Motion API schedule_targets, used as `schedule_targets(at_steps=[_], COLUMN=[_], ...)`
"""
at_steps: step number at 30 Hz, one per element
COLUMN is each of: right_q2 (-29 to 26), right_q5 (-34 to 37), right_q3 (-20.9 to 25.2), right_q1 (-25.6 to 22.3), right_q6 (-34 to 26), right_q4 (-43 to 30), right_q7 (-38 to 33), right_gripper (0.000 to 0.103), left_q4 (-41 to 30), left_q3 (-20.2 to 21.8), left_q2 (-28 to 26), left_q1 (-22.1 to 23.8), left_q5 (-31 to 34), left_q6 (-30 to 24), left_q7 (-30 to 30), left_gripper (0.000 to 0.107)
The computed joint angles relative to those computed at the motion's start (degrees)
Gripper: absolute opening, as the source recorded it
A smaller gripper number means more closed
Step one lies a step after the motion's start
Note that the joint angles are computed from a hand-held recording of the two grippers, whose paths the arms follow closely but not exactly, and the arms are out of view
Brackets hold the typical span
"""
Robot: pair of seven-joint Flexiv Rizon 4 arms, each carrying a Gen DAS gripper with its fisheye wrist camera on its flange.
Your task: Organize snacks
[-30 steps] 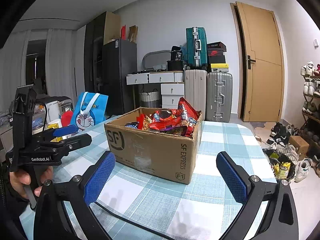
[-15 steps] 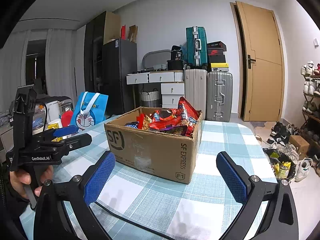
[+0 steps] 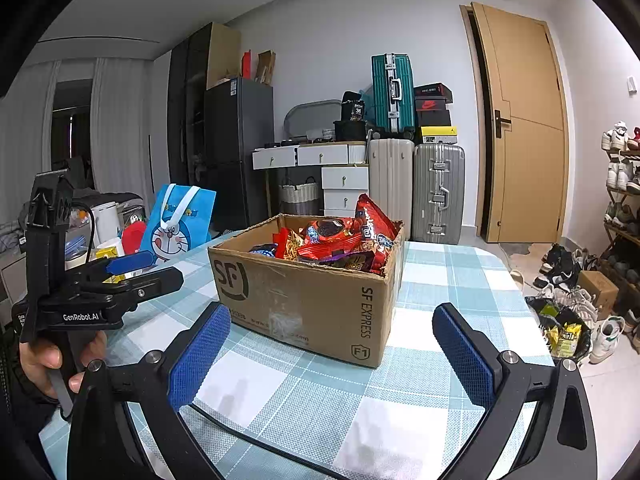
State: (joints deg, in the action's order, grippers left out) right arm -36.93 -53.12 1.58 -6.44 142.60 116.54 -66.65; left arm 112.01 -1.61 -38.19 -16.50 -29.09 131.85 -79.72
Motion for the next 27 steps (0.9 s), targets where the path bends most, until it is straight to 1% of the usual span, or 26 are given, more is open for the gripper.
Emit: schedule_targets(at_steps=[27], right_q2=[0.0], right_q5=[-0.1], right_q3=[0.0], right_q1=[-0.1], right_q6=[0.0], right_q4=[0.0], right_q7=[0.0], right_gripper=[0.103], left_q4=[0.2], left_q3=[0.0], left_q2=[0.1], left_q1=[0.2], left_q5=[0.7], left_q6=[0.2], left_q7=[-0.5], left_gripper=[0.102])
